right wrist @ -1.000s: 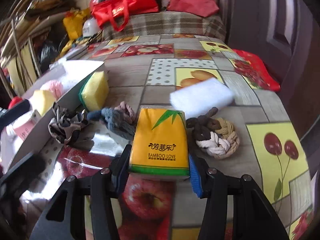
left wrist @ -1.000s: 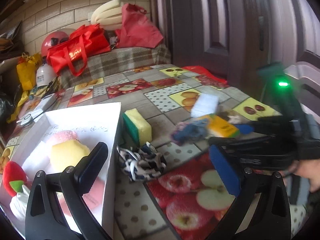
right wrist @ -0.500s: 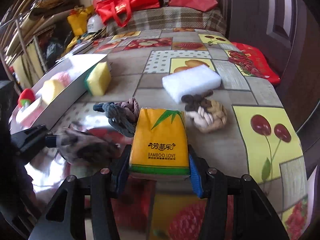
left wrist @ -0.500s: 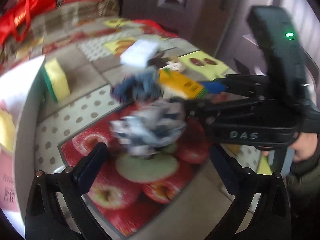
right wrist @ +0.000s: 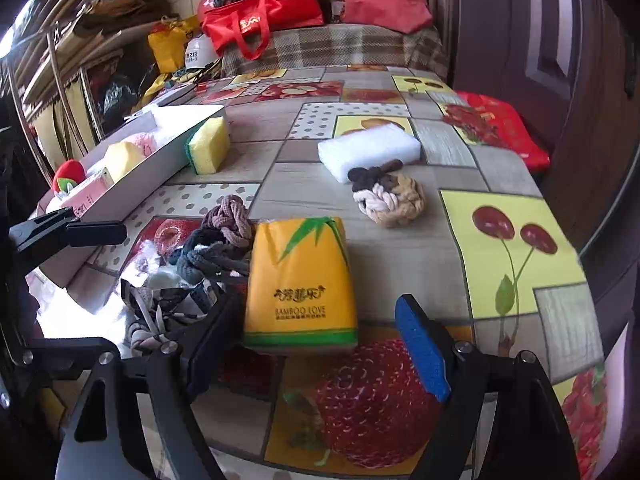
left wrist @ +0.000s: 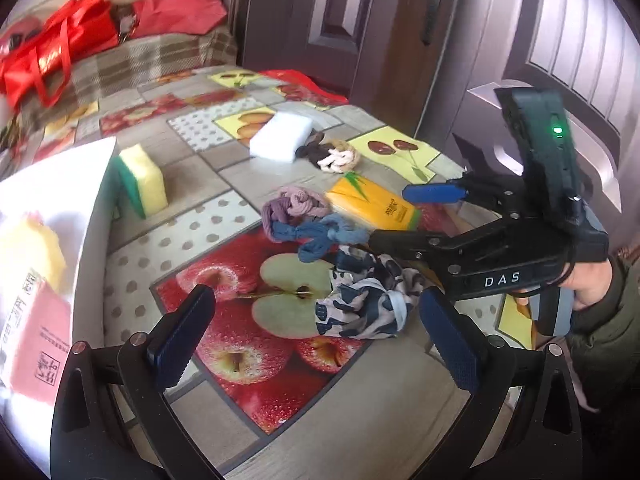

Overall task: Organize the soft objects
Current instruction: 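Grasp the striped cloth with the left gripper while the right gripper grasps the yellow tissue pack, then carry the striped cloth over the box while the right gripper carries the yellow pack there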

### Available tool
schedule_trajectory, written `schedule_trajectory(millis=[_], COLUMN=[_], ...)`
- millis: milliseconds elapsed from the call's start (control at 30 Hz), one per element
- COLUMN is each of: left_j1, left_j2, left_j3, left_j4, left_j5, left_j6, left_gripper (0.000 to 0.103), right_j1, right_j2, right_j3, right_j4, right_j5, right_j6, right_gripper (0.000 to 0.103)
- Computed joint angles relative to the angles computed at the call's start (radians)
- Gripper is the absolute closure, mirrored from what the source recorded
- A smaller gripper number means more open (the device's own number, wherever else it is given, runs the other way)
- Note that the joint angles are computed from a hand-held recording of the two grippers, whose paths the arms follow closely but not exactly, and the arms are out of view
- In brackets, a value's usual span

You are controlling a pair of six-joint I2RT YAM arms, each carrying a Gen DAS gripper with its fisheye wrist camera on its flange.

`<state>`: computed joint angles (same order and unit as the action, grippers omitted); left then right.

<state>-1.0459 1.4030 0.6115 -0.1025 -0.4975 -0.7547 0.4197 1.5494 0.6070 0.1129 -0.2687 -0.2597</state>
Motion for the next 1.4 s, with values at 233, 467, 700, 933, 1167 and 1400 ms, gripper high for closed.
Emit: schedule_trajectory(millis=[233, 467, 700, 933, 1167, 1400], left_j1=[0.072, 0.053, -0.014, -0.030, -0.060, -0.115], left_j2=[0.147, 0.048, -0.041, -0.133, -0.139, -0.179], left_j3=[0.110, 0.014, -0.047, -0.121, -0.120, -0.140], left_j4=[-0.013, 0.052, 0.080, 0.131, 0.125, 0.110], left_j5=[0.124, 0.053, -0.085, -0.144, -0.191, -0.294], left_j6=[0.065, 0.009, -0.020, -0.064, -0.067, -0.075], left_gripper=[0.018, 0.053, 0.053, 0.053, 0.053, 0.053], right_j1=[-0.002, -0.091, -0.072, -0.130, -0.127, -0.005], right_j2=[0.007, -0.057, -0.221, -0.197, -0.227, -0.273], right_j3=[-0.002, -0.078, -0.206, -0.151, -0.084, -0.087], right_j4=[0.011, 0.120, 0.291, 0.270, 0.225, 0.176], right_j5=[0.009, -0.044, -0.004, -0.234, -0.263, -0.130], right_j6=[-0.002, 0.118, 0.153, 0.262, 0.333, 0.262], right_gripper=[0.053, 0.053, 0.053, 0.053, 0.053, 0.053])
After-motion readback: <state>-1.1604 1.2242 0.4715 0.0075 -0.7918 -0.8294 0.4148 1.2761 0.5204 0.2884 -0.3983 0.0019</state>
